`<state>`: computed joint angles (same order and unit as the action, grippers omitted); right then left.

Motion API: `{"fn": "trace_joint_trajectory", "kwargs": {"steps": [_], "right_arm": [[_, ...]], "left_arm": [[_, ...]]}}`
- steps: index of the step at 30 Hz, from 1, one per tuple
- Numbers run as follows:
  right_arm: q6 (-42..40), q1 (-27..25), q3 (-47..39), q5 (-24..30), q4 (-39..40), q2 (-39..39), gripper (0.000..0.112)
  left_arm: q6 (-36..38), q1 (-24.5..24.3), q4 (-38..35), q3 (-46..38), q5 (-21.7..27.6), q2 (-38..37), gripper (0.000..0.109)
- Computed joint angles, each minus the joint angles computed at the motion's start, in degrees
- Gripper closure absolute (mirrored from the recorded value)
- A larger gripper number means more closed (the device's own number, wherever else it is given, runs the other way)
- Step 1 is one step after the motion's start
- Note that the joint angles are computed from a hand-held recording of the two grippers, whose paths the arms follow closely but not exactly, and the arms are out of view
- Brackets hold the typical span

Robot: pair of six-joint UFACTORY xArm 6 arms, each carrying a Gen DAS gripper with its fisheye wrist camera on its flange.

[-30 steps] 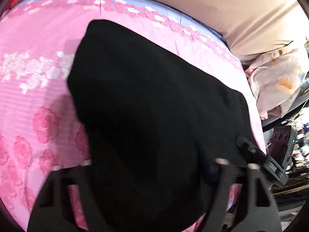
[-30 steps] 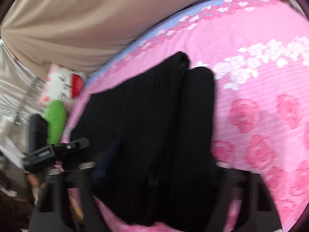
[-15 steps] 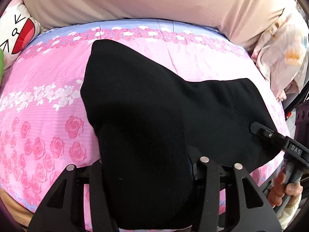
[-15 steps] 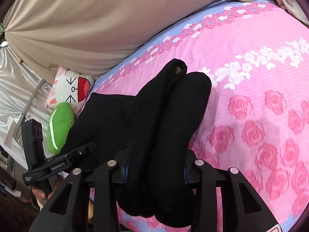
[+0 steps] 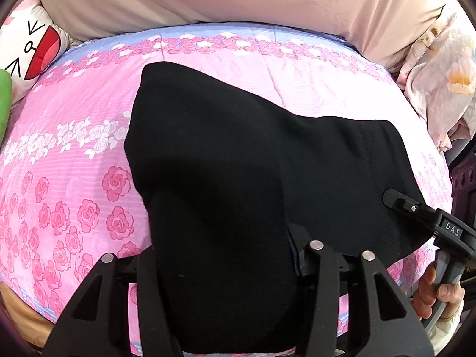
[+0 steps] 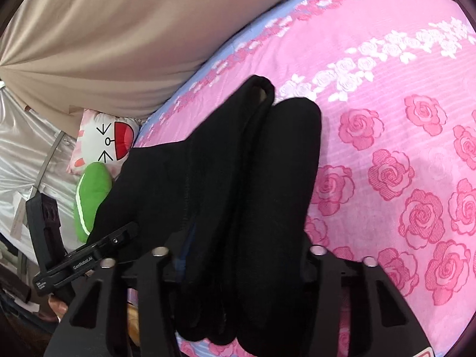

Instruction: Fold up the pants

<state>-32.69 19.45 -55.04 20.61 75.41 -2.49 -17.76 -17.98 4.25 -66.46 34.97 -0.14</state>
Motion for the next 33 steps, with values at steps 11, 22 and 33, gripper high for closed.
{"fn": "trace_joint_trajectory", "kwargs": {"steps": [11,22,33], "right_arm": [[2.35,2.77,0.80,-2.96,-5.78,-7.91,0.076],[2.65,4.67,-1.64,-7.64,-11.04,-11.99,0.076],[-3.75,3.40,-19.46,-11.57,-14.64,-4.61,0.076]], "left_arm": [[2.31,-0.16,-0.40,1.19,-1.30,-6.11,0.069],[2.40,-0.39,3.38,-1.13,-5.21,-9.94,0.070],[5.91,1.61,7.12,-18.73,-12.88,-1.17,0.069]]}}
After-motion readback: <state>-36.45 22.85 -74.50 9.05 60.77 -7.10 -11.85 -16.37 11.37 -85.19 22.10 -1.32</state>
